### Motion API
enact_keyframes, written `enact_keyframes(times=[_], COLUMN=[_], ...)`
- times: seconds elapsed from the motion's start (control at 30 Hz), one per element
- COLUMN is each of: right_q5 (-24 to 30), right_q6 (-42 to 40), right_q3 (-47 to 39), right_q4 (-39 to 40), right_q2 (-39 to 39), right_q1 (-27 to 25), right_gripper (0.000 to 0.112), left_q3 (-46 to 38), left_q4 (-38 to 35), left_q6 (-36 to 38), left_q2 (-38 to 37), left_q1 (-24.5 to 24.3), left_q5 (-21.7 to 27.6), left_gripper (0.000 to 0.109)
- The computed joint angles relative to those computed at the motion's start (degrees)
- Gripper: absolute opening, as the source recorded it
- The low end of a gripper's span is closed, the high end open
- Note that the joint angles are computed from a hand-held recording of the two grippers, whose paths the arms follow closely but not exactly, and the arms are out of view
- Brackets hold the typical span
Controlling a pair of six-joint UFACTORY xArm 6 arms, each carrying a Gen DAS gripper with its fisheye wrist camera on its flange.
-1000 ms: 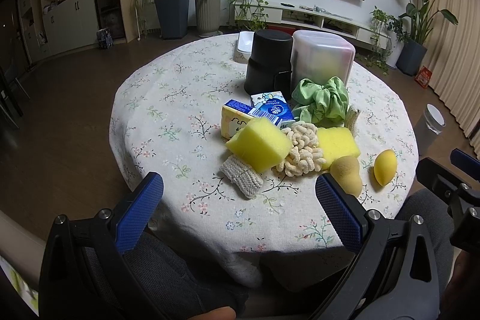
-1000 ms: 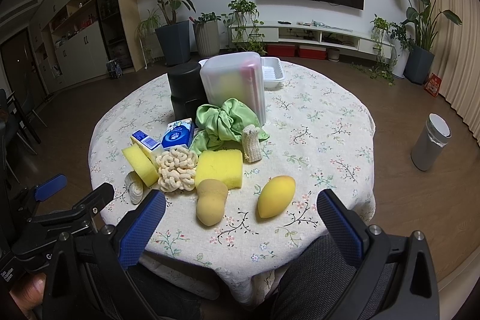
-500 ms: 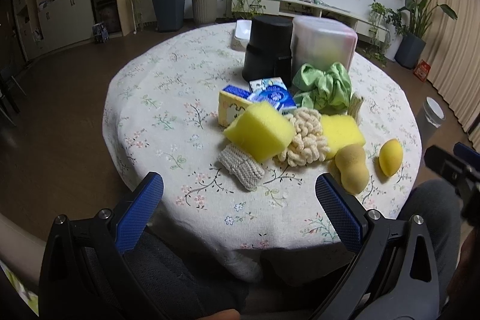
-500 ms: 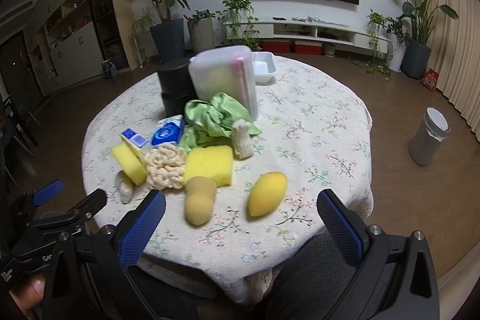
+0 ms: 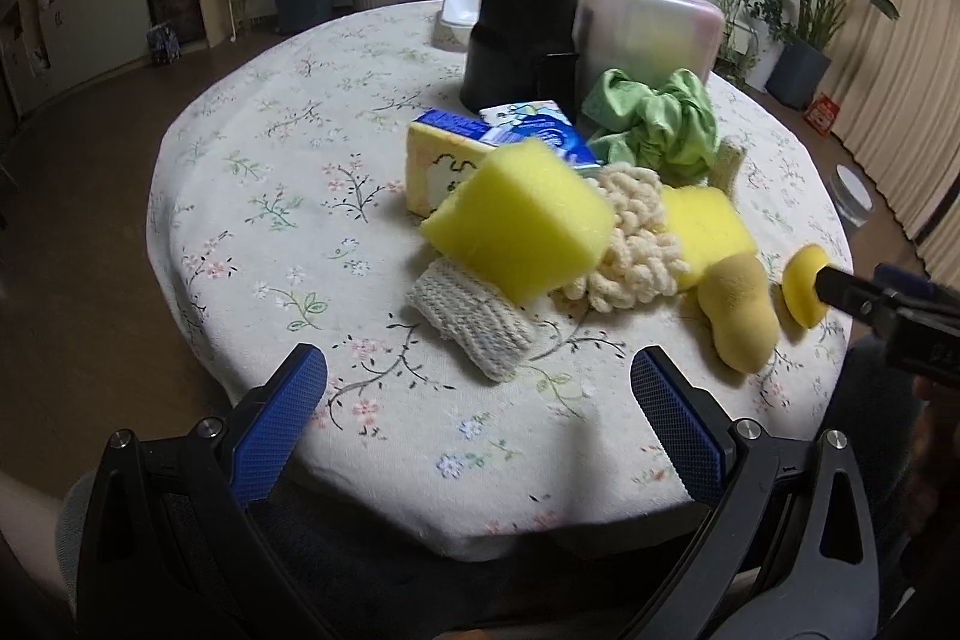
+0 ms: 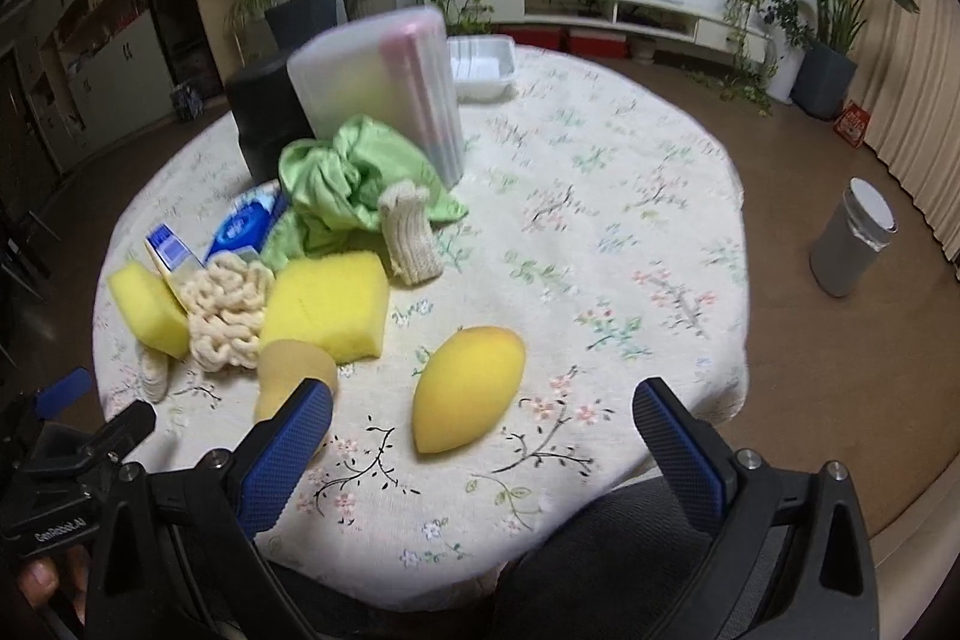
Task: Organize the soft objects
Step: 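Grasp the white knitted mitt with the left gripper while the right grasps the yellow egg sponge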
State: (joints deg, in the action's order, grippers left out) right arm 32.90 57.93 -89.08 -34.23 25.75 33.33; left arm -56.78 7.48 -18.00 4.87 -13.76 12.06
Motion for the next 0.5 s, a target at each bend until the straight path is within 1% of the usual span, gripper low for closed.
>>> enact_keyframes(times=[0.03,0.13,0.3,0.4,0.5], right_q5=[0.14,0.98,1.19,1.30,0.70], right_q6=[-0.39,-2.64,-4.98,-6.48,-6.41], right_q3=[-0.52,-2.50,-3.40,-3.82,-4.06], right_q4=[0.41,3.36,6.88,8.48,7.97], right_q2=[0.55,2.74,4.25,4.98,5.42], right_q1=[-0.06,-0.26,-0.70,-0.77,-0.71], right_gripper=[0.100,0.099,0.097,0.096,0.095], left_q3=[-0.05,-0.79,-2.55,-3.81,-4.45], left_q4=[-2.43,-6.75,-4.30,-8.03,-11.10], left_q6=[1.68,5.08,3.09,5.41,7.22], left_q2=[0.28,1.23,3.08,4.21,4.82], left_q1=[0.17,0.45,0.87,1.13,1.30], left_q5=[-0.25,0.08,1.86,2.35,1.85], left_gripper=[0.103,0.103,0.102,0.102,0.102])
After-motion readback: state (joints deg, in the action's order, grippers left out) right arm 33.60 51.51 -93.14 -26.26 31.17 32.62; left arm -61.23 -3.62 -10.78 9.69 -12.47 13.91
